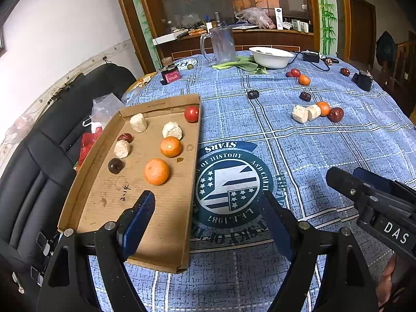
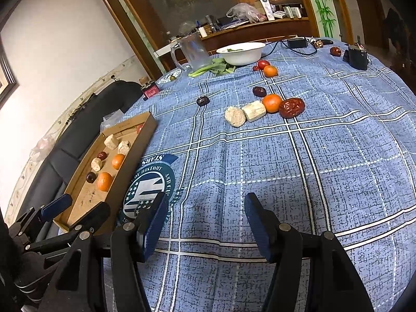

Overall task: Organize fruits
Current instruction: 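Withdraw both tools from the box back over the table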

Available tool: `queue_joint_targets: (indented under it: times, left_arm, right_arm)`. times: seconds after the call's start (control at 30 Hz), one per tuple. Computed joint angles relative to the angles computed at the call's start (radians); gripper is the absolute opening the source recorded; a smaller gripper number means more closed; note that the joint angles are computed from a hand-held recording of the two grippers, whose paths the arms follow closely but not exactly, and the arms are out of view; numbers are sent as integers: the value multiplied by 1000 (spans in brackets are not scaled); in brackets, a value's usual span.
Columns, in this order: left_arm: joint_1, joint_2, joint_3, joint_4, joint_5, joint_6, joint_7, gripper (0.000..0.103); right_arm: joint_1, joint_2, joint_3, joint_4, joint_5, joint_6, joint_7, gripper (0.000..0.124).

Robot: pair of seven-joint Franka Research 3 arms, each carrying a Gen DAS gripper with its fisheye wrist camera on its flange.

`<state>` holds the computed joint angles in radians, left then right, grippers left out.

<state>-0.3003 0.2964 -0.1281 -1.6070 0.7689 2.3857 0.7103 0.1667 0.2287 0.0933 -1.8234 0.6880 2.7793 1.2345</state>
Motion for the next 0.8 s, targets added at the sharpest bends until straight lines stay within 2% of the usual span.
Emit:
queue_joint_targets:
  times: [0.27, 0.4, 0.5, 0.63, 0.8]
  left_arm:
    - [1, 29, -1, 25, -24, 1, 32, 81]
    - [15, 44, -10, 30, -75, 38, 90, 81]
    - [44, 57, -27, 32, -169, 85, 164, 81]
    - [87, 87, -55, 48, -341, 126, 267, 81]
    - [89, 121, -60, 77, -426, 155, 336, 81]
  right_arm:
    - [-6, 21, -12, 19, -24, -10, 35, 65]
    - [-22, 29, -18, 34, -33, -25, 45, 65]
    - [-32, 33, -42, 49, -65, -19, 75, 65]
    - [-37, 57, -99, 99, -192, -24, 191, 65]
    - [-68, 157, -118, 260, -293, -108, 283, 65]
